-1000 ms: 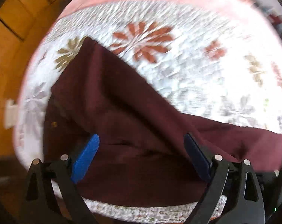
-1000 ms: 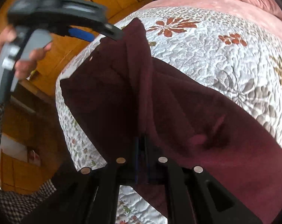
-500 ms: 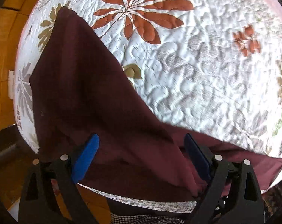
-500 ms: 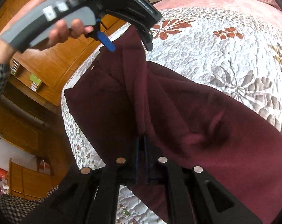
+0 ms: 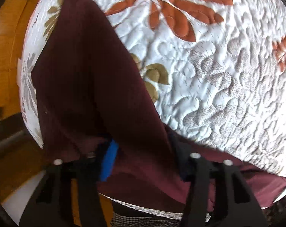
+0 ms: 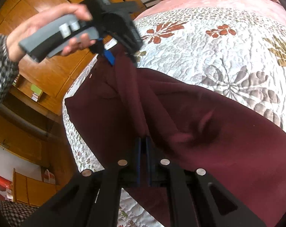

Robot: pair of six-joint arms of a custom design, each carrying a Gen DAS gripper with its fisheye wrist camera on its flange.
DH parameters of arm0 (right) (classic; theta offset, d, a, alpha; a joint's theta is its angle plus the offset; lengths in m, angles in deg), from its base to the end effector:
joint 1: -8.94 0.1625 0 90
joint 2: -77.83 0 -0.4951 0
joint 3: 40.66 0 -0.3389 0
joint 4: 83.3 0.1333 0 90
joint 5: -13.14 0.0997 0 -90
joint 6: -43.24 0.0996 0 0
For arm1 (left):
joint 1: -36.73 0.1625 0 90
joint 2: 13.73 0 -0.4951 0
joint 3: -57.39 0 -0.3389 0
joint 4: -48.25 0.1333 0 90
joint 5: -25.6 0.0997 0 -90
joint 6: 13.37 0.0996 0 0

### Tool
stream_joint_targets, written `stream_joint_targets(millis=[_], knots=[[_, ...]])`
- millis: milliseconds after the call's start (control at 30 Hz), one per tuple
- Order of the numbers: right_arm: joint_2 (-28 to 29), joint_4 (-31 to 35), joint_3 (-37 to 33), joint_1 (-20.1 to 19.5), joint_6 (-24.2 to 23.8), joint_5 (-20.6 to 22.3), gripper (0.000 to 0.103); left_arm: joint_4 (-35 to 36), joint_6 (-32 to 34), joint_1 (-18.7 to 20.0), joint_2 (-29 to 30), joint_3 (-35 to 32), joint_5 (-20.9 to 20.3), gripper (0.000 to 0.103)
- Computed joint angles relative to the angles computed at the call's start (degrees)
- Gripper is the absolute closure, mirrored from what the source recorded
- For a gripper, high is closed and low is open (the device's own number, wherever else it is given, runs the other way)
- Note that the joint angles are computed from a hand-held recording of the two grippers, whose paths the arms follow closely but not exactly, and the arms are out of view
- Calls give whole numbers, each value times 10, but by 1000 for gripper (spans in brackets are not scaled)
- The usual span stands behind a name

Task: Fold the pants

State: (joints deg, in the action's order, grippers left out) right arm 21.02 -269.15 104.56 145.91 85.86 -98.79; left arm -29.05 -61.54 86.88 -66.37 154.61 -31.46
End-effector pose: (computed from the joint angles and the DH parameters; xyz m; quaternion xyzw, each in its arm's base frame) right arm 0.3516 -0.1967 0.1594 0.0248 -0.9794 0.1789 0.0898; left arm -0.1927 -0.5235 0.1891 0.0745 0.8493 0.1577 0.4983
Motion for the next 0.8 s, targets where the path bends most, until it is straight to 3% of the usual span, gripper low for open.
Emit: stream_joint_targets(millis=[67,167,267,400,567,667,800], knots=[[-4,-2,3,1,5,-4,98,-41,1,1,-34,19,-15,77],[-8,3,2,4,10,-8,98,-132,26,-12,-114,82,-25,88],[-12,11,-1,11,14,-11,98,-206,38,-31,-199,155,-19,88],[-14,16,-2,18,20,-8,98,-328,32,-64,-373,288,-21,88],[-11,103,-31,39,33,-15,98,-408,-4,-112,-544,426,-6,88],[-8,138,-39,51,53,-13,98,-489,14,-98,-580,489,-9,85],[-12,155,-31,57,89,-11,98,-526,16,-91,-613,517,-15,81]])
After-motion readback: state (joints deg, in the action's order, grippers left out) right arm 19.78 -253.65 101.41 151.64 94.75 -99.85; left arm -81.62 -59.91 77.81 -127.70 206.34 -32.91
